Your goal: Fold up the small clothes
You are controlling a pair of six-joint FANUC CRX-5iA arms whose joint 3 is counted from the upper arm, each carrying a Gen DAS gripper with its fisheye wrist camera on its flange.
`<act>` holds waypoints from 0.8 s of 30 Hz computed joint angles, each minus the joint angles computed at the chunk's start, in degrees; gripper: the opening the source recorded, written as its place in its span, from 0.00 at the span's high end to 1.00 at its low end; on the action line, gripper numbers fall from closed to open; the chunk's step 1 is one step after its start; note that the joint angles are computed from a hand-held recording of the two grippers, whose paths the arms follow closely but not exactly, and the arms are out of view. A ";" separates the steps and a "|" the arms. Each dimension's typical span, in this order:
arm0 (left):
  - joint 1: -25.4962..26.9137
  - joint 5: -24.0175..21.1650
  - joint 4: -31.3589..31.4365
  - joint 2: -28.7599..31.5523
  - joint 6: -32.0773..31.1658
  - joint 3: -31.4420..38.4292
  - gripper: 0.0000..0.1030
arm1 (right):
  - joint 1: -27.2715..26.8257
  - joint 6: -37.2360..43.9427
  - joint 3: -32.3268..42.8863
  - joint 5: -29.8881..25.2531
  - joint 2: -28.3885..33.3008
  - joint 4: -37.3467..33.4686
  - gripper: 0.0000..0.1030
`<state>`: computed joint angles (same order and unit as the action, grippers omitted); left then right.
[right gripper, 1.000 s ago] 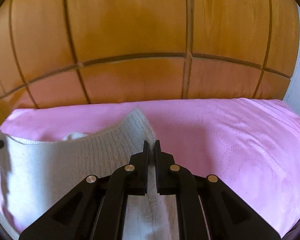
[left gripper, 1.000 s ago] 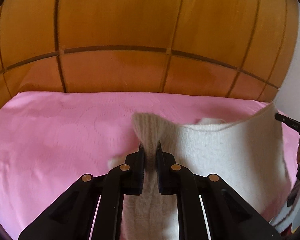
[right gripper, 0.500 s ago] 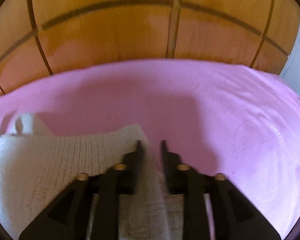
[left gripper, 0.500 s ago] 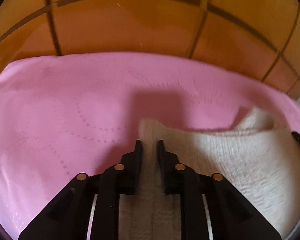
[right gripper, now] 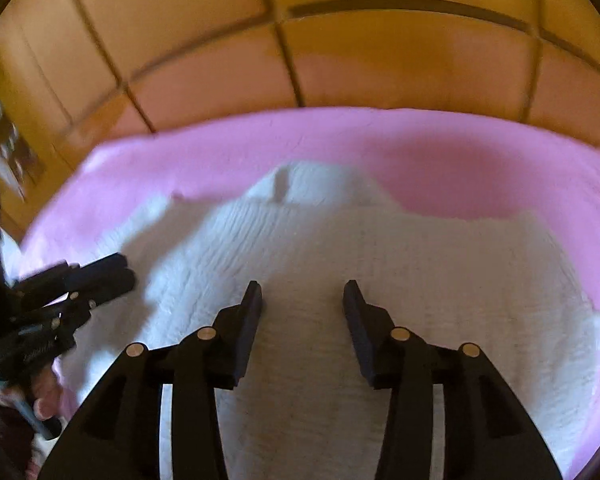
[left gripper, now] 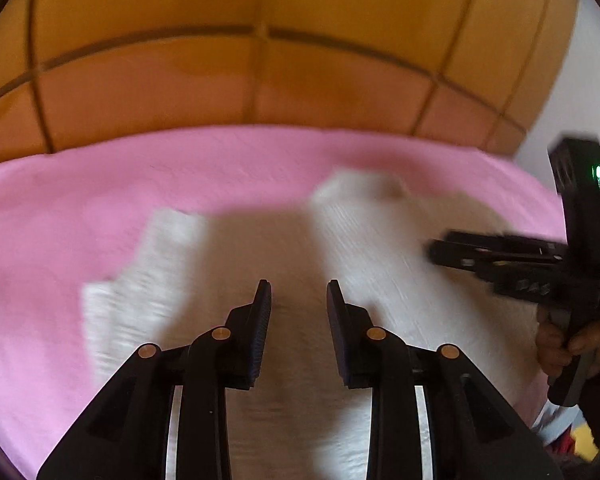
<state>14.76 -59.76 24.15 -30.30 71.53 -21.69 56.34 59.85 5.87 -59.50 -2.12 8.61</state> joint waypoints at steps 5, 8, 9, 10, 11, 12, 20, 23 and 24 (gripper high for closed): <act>-0.10 1.40 0.30 3.83 3.90 0.42 0.74 | 1.26 -0.59 1.15 -1.51 2.70 2.88 0.93; 0.90 0.54 -0.45 7.21 9.57 2.61 0.74 | 0.81 -1.81 3.71 -3.09 5.47 3.11 0.96; 0.64 0.62 -2.35 7.87 11.84 3.27 0.74 | 0.75 -2.00 4.13 -3.23 6.12 3.48 0.96; 0.17 1.22 -4.13 8.14 13.32 3.55 0.74 | 0.55 -2.38 4.18 -2.89 6.75 3.93 0.96; -0.10 1.76 -5.01 8.02 13.21 3.48 0.74 | 0.70 -3.24 3.52 -1.90 6.90 5.23 0.98; -0.86 2.36 -6.49 7.80 13.64 3.61 0.74 | 0.69 -3.66 2.89 -0.97 6.78 5.94 0.98; 2.62 0.72 -7.23 -0.68 15.31 0.92 0.72 | -0.99 -3.90 1.07 1.89 3.20 1.68 0.82; 8.81 -1.53 -2.93 -6.46 12.79 -2.92 0.67 | 0.42 -5.52 -2.52 4.53 -1.30 2.50 0.61; 11.22 -2.60 -0.50 -8.44 10.84 -4.49 0.67 | 1.33 -5.50 -3.91 5.01 -3.14 2.75 0.61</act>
